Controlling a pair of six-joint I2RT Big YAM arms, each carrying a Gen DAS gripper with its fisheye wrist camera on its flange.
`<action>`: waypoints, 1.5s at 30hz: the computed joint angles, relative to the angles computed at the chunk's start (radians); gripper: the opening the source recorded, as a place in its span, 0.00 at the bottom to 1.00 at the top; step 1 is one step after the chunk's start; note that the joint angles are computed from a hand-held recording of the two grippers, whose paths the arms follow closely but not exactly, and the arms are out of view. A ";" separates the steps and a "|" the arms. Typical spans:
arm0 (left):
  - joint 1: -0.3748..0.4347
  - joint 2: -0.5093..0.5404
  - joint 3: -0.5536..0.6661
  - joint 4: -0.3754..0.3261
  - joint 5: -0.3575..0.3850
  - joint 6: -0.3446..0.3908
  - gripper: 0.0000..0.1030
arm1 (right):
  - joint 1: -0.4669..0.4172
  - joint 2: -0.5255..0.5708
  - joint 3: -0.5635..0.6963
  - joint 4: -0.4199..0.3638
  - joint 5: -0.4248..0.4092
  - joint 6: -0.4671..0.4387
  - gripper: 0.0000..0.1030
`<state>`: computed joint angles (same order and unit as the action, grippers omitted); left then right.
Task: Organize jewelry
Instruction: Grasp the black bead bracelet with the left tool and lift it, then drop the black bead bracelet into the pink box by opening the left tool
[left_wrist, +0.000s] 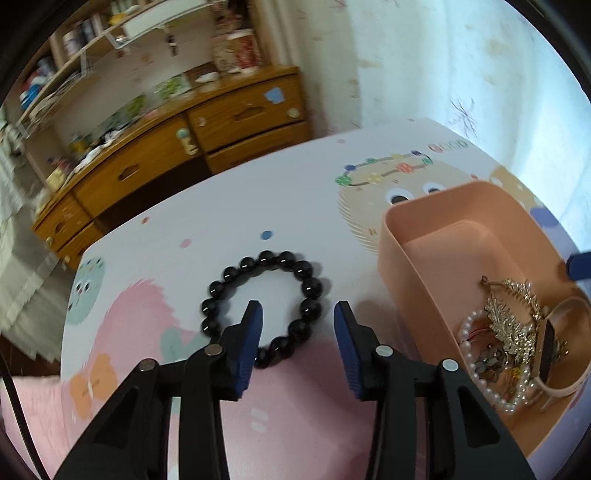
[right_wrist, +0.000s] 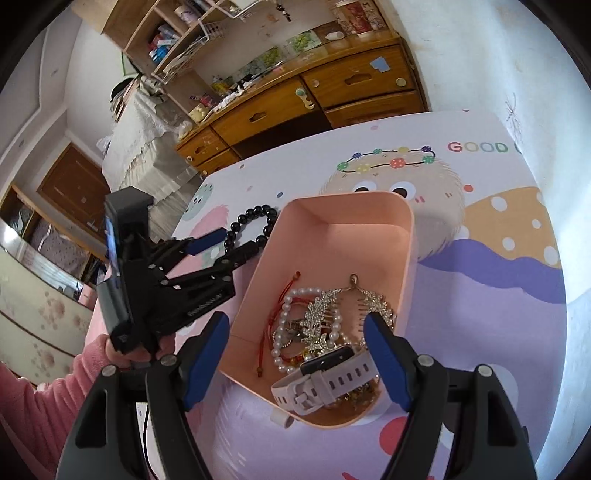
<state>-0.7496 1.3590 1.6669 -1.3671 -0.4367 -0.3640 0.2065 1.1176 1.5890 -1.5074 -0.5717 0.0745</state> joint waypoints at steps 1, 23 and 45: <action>0.003 0.007 0.004 -0.002 -0.001 0.007 0.38 | -0.001 0.001 0.003 0.001 0.004 0.004 0.73; 0.091 -0.013 0.032 0.071 0.218 -0.073 0.12 | -0.023 -0.022 0.019 0.045 0.054 0.111 0.73; -0.048 -0.011 0.248 0.212 0.202 -0.110 0.13 | -0.076 -0.087 0.011 0.140 -0.038 0.212 0.74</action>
